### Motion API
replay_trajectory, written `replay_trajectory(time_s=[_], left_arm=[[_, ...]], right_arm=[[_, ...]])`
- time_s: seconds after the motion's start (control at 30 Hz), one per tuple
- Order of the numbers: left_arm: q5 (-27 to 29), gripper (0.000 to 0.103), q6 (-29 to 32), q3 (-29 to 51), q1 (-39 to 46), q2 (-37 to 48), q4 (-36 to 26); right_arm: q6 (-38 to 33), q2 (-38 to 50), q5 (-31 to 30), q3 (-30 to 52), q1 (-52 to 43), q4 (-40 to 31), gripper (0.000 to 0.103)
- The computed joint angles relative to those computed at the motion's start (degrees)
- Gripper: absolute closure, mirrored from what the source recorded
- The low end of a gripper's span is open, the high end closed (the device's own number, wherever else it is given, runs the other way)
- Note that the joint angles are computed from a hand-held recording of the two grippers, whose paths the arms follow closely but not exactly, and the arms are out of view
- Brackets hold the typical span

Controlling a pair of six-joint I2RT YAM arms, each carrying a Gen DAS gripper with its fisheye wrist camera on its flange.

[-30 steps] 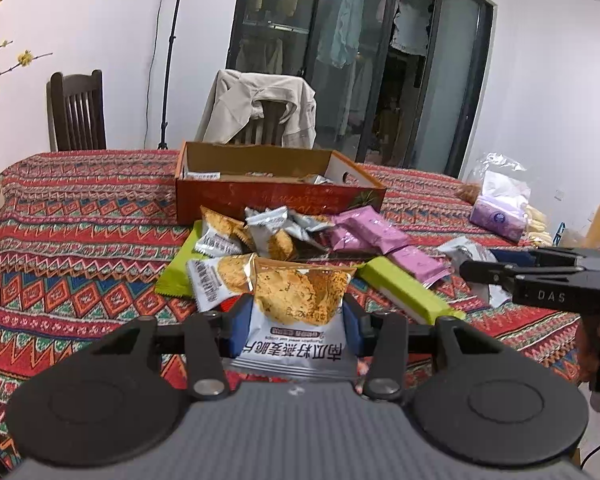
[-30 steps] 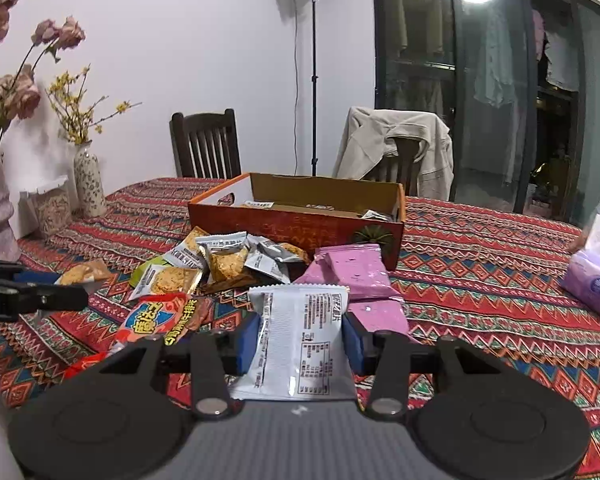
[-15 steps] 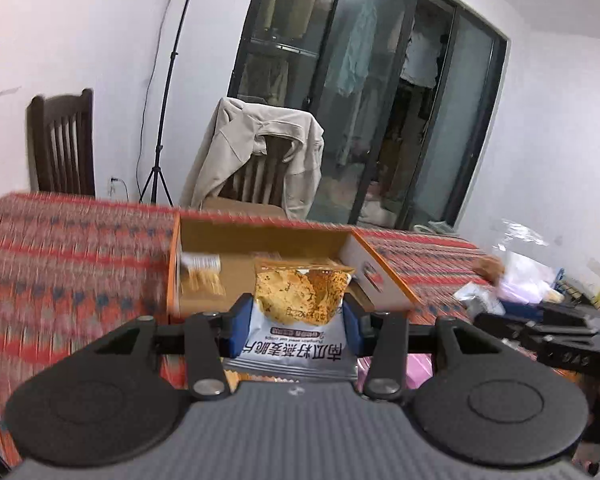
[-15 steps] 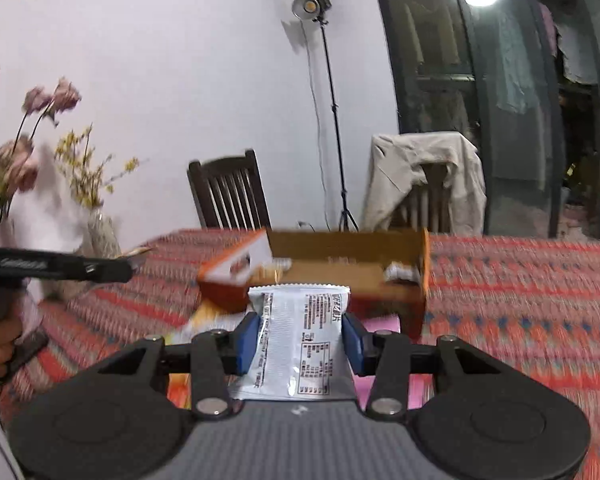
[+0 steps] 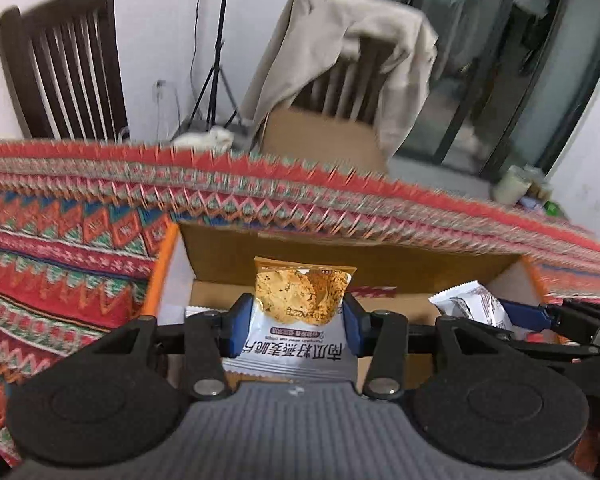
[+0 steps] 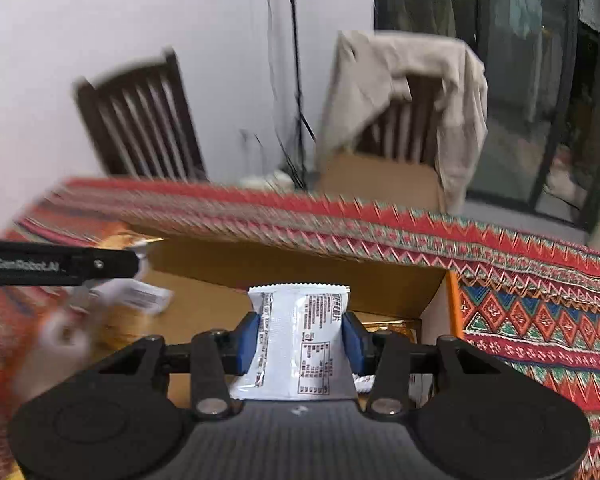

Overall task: Organize snacks
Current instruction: 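Carry both held packets over the cardboard box, then open both grippers to release the packets into the box, then move both tools back toward the snack pile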

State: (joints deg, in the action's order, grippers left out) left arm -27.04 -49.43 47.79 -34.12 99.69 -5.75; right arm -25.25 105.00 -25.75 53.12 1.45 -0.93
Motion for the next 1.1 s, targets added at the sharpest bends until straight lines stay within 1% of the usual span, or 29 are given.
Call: replay_trajectory(time_s=[0.07, 0.1, 0.13, 0.17, 0.2, 0.23, 0.27, 0.3, 0.37, 0.43, 0.53, 0.57, 0.67, 0.77, 0.87, 0.97, 1.03, 1.1], left_arm=[[0.80, 0.055, 0.22, 1.51, 1.36, 3.57, 0.45], [0.82, 0.052, -0.06, 2.37, 1.72, 4.98, 0.06], [1.34, 0.047, -0.02, 2.86, 2.25, 5.93, -0.01], [2.83, 0.045, 1.07, 2.46, 2.82, 6.32, 1.17], [4.07, 0.039, 2.08, 1.62, 3.17, 6.15, 2.12], [4.47, 0.036, 2.70, 1.42, 3.20, 6.29, 2.48], [4.39, 0.036, 3.20, 1.52, 2.96, 6.46, 2.70], [4.32, 0.035, 3.70, 1.33, 2.86, 6.22, 2.81], [4.35, 0.035, 3.47, 0.60, 2.63, 5.03, 2.70], [4.43, 0.031, 2.94, 0.54, 2.25, 3.68, 1.79], [2.63, 0.026, 2.46, -0.28, -0.02, -0.87, -2.12], [1.96, 0.026, 2.55, -0.46, -0.86, -2.66, -3.64], [-1.33, 0.023, 2.20, -0.62, -4.60, -9.46, -9.95], [-6.15, 0.019, -0.06, -0.03, -10.01, -17.02, -18.63], [-11.02, 0.013, -5.99, 3.73, -17.13, -22.81, -31.11], [-17.35, 0.004, -17.20, 8.74, -27.70, -26.59, -45.96], [-22.68, 0.000, -27.91, 12.75, -38.50, -26.88, -56.79], [-26.83, 0.000, -42.43, 18.67, -49.64, -22.85, -70.35]], right_arm=[[1.08, 5.39, 3.84, 4.26, 2.64, -0.39, 0.059], [2.14, 7.40, 5.10, 5.78, 3.47, -0.64, 0.059], [2.39, 9.14, 5.88, 7.43, 4.12, -1.62, 0.058], [2.65, 10.65, 7.06, 8.79, 4.89, -2.30, 0.057], [2.95, 11.48, 8.29, 9.02, 5.43, -1.81, 0.057], [2.98, 12.26, 9.78, 9.55, 6.21, -2.03, 0.057], [2.89, 12.63, 10.58, 10.27, 6.58, -3.22, 0.053], [2.97, 12.66, 10.61, 10.43, 6.66, -3.45, 0.049], [3.09, 12.03, 9.57, 9.91, 6.28, -3.24, 0.035], [3.70, 11.26, 8.15, 9.14, 5.81, -2.66, 0.026], [4.49, 9.13, 6.71, 7.50, 5.09, -1.69, 0.025], [4.48, 7.77, 6.73, 6.79, 4.81, -1.90, 0.025], [3.47, 2.68, 5.43, 5.24, 3.37, -4.49, 0.025], [0.53, -5.75, 2.64, 2.11, 0.58, -7.91, 0.022], [-3.71, -14.99, -0.27, 0.14, -3.25, -13.67, 0.018], [-8.79, -24.28, -4.64, -0.28, -8.79, -22.20, 0.016], [-12.80, -30.60, -9.73, -0.51, -14.45, -28.84, 0.014], [-19.77, -35.49, -16.44, 0.23, -22.01, -37.90, 0.008]])
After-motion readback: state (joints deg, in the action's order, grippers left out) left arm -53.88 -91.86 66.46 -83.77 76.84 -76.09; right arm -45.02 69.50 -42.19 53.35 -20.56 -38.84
